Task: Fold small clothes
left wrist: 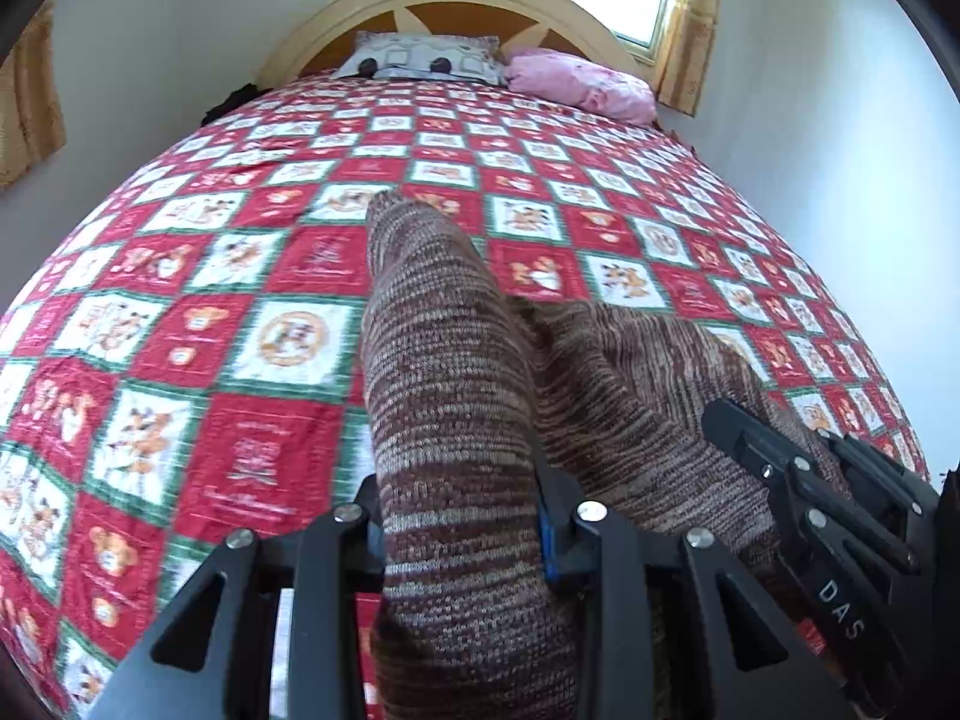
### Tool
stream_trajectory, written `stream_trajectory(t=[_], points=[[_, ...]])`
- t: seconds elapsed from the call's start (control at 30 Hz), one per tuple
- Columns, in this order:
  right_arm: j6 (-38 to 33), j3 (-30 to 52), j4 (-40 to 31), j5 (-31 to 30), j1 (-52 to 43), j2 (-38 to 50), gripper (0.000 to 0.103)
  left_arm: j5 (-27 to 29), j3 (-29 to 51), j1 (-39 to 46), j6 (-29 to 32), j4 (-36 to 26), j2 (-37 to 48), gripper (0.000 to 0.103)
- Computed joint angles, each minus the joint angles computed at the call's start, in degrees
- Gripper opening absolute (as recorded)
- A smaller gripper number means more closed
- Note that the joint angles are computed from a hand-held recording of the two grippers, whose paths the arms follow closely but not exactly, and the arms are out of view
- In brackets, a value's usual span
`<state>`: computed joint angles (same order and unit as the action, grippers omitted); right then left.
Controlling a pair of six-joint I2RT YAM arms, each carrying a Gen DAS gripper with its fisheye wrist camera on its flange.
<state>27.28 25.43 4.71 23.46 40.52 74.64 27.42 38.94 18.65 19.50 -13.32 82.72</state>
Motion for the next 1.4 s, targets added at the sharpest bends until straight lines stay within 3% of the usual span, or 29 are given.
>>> stream_trajectory(t=[0.17, 0.43, 0.57, 0.73, 0.77, 0.83, 0.9, 1.03, 1.17, 1.27, 1.33, 1.37, 1.4], points=[[0.5, 5.6, 1.9, 0.8, 3.7, 7.0, 0.015, 1.7, 3.9, 5.1, 2.7, -0.5, 3.3, 0.034], [-1.4, 18.6, 6.7, -0.9, 4.7, 22.6, 0.015, 1.4, 11.7, 10.1, 3.3, 4.7, 12.1, 0.034], [-1.1, 25.8, 9.3, -4.4, 3.4, 33.0, 0.015, 0.1, 15.3, 11.6, 2.5, 9.2, 19.3, 0.034], [0.9, 32.3, 10.1, -11.9, 2.0, 43.9, 0.017, -2.9, 19.0, 12.6, 2.8, 7.8, 28.3, 0.038], [0.9, 31.8, 10.9, -13.1, 1.6, 44.5, 0.02, -3.5, 19.0, 12.7, 2.8, 8.4, 29.9, 0.041], [2.5, 30.3, 12.0, -17.3, -0.1, 44.2, 0.042, -3.2, 16.7, 13.4, 2.2, 11.8, 29.3, 0.057], [4.5, 27.4, 13.5, -21.3, -2.2, 42.7, 0.053, -3.2, 15.7, 13.8, 2.4, 12.8, 28.3, 0.061], [9.3, 15.9, 19.9, -24.9, -4.3, 36.0, 0.054, -3.5, 13.7, 14.8, 5.1, 12.2, 25.6, 0.068], [10.5, 6.6, 21.1, -16.6, 0.1, 25.4, 0.054, 0.6, 12.2, 18.6, 6.8, 8.6, 21.7, 0.072], [10.7, 4.9, 21.7, -15.1, 3.1, 21.9, 0.054, 4.2, 9.1, 20.5, 7.0, 7.0, 18.2, 0.075], [10.5, 8.2, 17.1, -14.1, 4.9, 23.4, 0.053, 4.0, 6.5, 20.2, 7.4, 7.5, 16.4, 0.075], [11.2, 9.9, 15.2, -13.3, 5.6, 24.6, 0.048, 3.0, 4.9, 19.8, 8.0, 8.4, 15.5, 0.075], [11.8, 10.6, 14.4, -13.3, 6.1, 25.7, 0.031, 0.8, 2.4, 19.0, 8.6, 10.8, 14.6, 0.075]])
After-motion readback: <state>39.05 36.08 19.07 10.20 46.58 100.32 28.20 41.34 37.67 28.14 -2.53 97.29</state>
